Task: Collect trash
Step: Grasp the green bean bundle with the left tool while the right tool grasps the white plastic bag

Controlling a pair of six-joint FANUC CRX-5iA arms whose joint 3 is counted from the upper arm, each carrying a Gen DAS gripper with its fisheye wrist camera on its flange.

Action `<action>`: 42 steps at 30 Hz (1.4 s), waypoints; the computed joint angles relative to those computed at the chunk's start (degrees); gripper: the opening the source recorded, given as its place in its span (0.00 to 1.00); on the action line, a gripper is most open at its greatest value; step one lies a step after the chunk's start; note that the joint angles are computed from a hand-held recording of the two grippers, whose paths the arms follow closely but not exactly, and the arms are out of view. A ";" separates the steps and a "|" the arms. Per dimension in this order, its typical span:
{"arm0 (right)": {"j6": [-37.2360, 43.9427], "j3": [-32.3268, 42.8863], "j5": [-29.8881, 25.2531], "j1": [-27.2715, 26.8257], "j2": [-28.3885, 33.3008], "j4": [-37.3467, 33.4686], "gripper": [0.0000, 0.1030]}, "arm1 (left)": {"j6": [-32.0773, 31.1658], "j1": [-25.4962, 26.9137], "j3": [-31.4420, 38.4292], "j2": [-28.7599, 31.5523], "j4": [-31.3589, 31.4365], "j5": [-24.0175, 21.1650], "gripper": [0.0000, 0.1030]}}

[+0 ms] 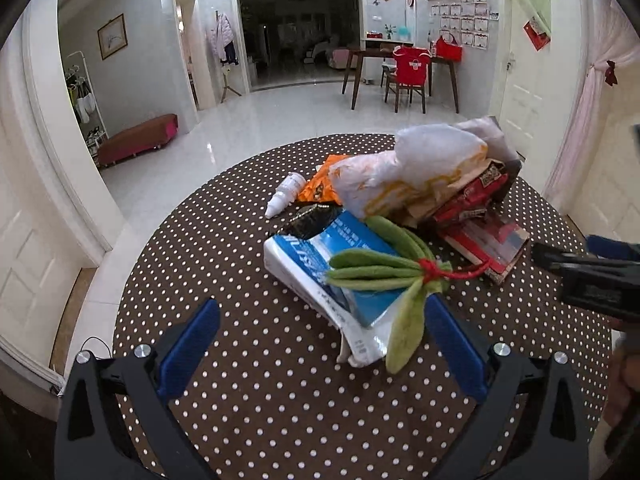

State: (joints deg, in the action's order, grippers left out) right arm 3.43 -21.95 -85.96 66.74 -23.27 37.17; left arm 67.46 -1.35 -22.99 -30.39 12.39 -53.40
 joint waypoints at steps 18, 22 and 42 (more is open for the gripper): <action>1.47 -1.63 5.97 -4.68 -4.11 -1.40 0.95 | -12.21 -3.84 1.53 9.74 11.52 -1.18 0.27; 5.04 -1.09 12.01 -1.16 -5.48 4.18 0.95 | -14.13 -1.33 -0.22 8.18 15.11 -2.17 0.13; 22.24 5.73 28.63 -8.01 0.03 -6.95 0.28 | -17.20 14.45 -4.67 -1.30 25.93 -9.29 0.07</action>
